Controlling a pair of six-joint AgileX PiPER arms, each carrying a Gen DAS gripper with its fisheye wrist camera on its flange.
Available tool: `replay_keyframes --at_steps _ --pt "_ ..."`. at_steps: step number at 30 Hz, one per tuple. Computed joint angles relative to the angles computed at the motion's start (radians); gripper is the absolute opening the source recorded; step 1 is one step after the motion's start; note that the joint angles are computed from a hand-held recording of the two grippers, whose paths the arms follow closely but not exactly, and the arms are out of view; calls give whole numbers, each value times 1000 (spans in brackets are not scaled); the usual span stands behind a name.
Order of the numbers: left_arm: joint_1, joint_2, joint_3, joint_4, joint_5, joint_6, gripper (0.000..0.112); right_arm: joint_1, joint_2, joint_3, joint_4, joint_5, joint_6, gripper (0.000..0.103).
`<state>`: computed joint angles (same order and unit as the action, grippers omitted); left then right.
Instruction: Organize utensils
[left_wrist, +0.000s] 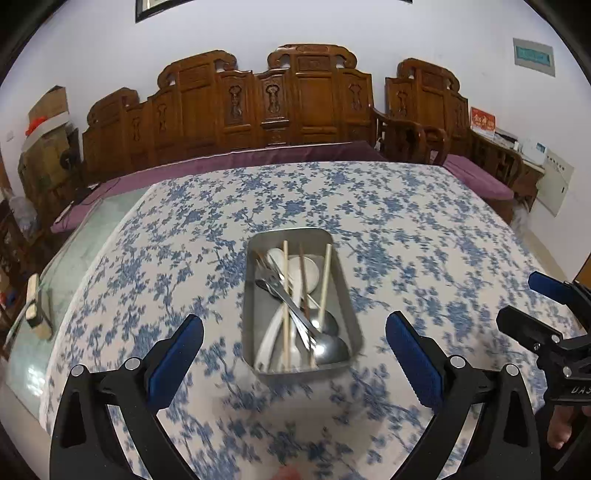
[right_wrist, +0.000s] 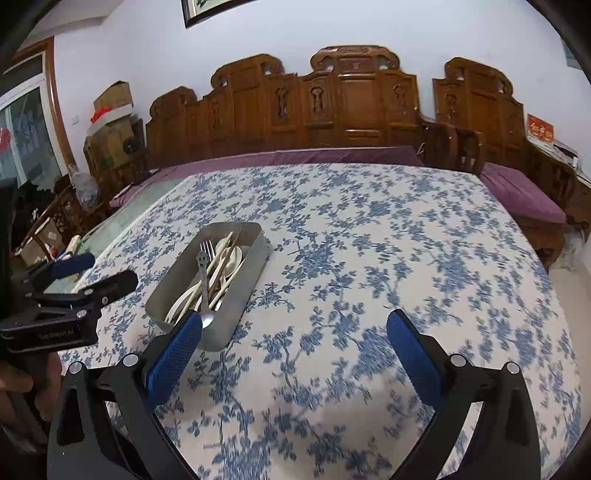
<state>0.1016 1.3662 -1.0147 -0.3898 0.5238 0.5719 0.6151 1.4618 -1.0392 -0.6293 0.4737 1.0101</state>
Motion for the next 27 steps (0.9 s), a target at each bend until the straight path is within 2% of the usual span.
replay_keyframes --at_steps 3,9,12,18,27 --pt "-14 -73 31 28 44 -53 95 21 -77 36 -12 37 18 101" --pt "-17 -199 49 10 110 -53 95 85 -214 78 -75 125 89 101" --pt "-39 -263 34 71 128 -121 95 121 -258 68 -108 181 112 101" --pt "-35 -351 -27 83 194 -165 95 211 -320 -1 -192 303 144 101" --pt "72 -438 -101 -53 297 -84 95 398 -353 -115 -342 506 201 101"
